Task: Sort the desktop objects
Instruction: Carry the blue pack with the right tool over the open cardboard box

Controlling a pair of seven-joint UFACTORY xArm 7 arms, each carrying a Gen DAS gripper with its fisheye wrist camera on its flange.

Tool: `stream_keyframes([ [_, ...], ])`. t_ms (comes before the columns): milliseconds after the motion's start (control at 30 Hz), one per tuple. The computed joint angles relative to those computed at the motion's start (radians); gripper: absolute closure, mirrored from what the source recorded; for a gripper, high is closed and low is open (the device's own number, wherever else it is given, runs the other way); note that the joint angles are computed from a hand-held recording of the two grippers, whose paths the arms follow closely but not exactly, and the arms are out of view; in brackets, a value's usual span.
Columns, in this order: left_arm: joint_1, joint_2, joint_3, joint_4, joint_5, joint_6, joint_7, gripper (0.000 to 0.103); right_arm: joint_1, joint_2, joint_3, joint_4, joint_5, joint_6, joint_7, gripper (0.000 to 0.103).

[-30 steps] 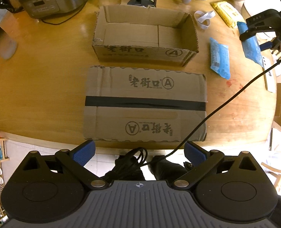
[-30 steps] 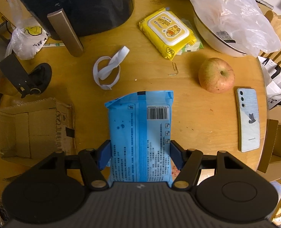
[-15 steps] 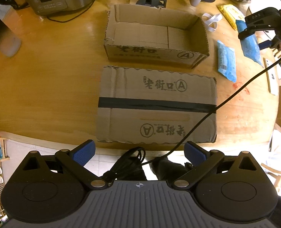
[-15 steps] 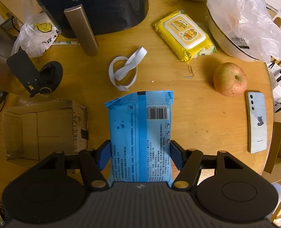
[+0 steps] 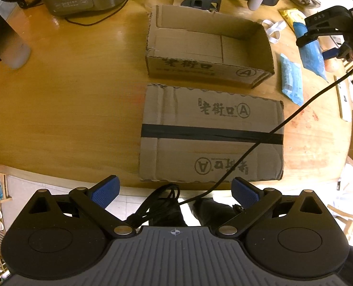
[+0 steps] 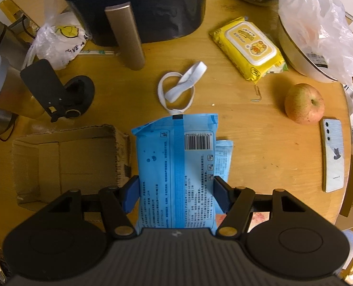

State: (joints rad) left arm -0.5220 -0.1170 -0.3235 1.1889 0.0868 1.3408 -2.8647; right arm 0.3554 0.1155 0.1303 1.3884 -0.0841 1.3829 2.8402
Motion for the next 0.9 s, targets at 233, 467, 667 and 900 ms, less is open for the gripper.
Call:
stream_keyframes([
  [233,-0.009,-0.015,-0.013,-0.016,0.000,0.000,-0.024,0.000,-0.016,0.020,-0.014,0.024,-0.005,0.000,-0.038,0.039],
  [467,-0.018,-0.031,-0.026,-0.034,-0.006,-0.004,-0.050,0.000,-0.031,0.039,-0.028,0.046,-0.007,-0.001,-0.073,0.039],
  [667,-0.025,-0.042,-0.037,-0.048,-0.007,-0.008,-0.068,0.000,-0.042,0.056,-0.039,0.065,-0.015,-0.002,-0.097,0.039],
  [900,-0.032,-0.051,-0.046,-0.061,-0.007,-0.012,-0.087,0.000,-0.058,0.076,-0.053,0.090,-0.021,-0.005,-0.136,0.039],
])
